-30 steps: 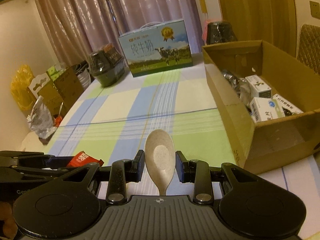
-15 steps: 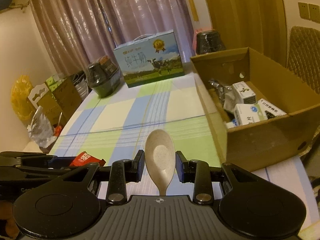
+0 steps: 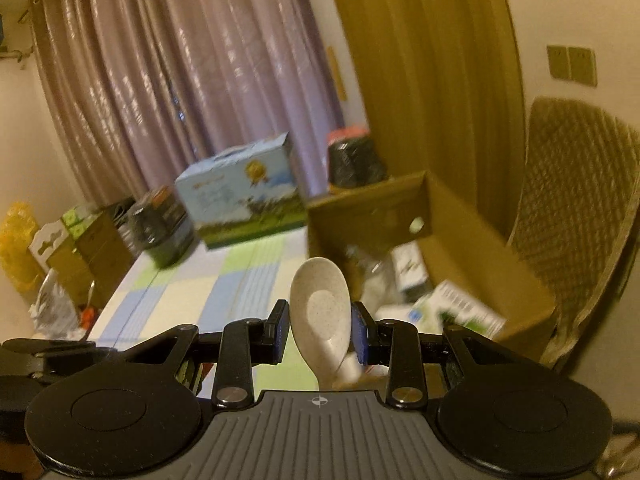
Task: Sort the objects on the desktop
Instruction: 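Carry the red candy packet and white spoon into the cardboard box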
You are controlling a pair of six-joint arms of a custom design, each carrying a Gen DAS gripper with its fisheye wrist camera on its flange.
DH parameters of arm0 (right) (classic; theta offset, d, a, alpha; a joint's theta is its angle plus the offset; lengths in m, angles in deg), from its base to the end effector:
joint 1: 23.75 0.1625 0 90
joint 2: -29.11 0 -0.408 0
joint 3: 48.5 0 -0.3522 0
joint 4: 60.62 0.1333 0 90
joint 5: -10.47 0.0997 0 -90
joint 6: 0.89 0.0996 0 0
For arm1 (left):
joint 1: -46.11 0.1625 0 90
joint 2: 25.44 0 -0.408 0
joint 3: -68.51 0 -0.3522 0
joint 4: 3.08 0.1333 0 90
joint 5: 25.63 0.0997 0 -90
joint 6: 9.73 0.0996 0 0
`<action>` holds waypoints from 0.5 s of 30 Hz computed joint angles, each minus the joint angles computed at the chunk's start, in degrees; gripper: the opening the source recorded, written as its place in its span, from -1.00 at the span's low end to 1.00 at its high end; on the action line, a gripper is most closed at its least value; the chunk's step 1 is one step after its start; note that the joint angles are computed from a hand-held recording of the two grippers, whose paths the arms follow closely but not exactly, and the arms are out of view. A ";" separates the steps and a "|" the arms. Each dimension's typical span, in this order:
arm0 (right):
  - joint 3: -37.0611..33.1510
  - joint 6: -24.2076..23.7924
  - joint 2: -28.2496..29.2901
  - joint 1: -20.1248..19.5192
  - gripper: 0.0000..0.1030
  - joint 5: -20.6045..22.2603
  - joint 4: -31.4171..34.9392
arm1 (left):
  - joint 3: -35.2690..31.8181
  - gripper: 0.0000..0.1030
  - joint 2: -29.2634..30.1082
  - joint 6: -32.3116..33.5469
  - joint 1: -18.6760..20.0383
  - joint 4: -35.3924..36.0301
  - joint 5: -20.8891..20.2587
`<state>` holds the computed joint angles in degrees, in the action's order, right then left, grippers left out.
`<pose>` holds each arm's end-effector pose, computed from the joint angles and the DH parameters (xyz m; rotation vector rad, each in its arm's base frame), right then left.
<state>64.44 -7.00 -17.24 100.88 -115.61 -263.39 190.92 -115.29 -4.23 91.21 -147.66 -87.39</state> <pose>0.3732 -0.4090 0.1507 0.5374 -2.4309 1.2167 -0.1709 -0.4272 0.3370 1.0358 2.5133 -0.7276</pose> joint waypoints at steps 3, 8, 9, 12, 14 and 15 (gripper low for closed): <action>-1.88 -2.91 -1.53 -1.69 -0.42 0.61 1.07 | -2.01 -0.25 3.84 1.43 -1.00 -2.61 -1.01; -5.18 -5.42 -2.95 -4.75 -0.43 2.69 3.09 | -5.82 -0.25 10.22 2.98 -1.43 -6.07 -2.64; -5.81 -5.60 -3.12 -5.41 -0.43 3.08 3.70 | -6.48 -0.25 11.31 3.35 -1.37 -6.61 -2.84; -7.98 -5.30 -3.46 -7.42 -0.42 4.73 6.25 | -8.73 -0.25 14.78 4.26 -0.91 -8.01 -3.81; -9.45 -4.89 -3.32 -8.66 -0.42 5.81 7.91 | -9.96 -0.25 16.93 4.71 -0.43 -9.11 -4.26; -10.11 -4.85 -3.26 -9.19 -0.42 6.19 8.69 | -10.39 -0.25 17.76 4.78 -0.22 -9.55 -4.27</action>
<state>54.33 -11.86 -20.50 91.68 -109.41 -254.69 180.53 -97.53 0.55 90.99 -157.21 -91.66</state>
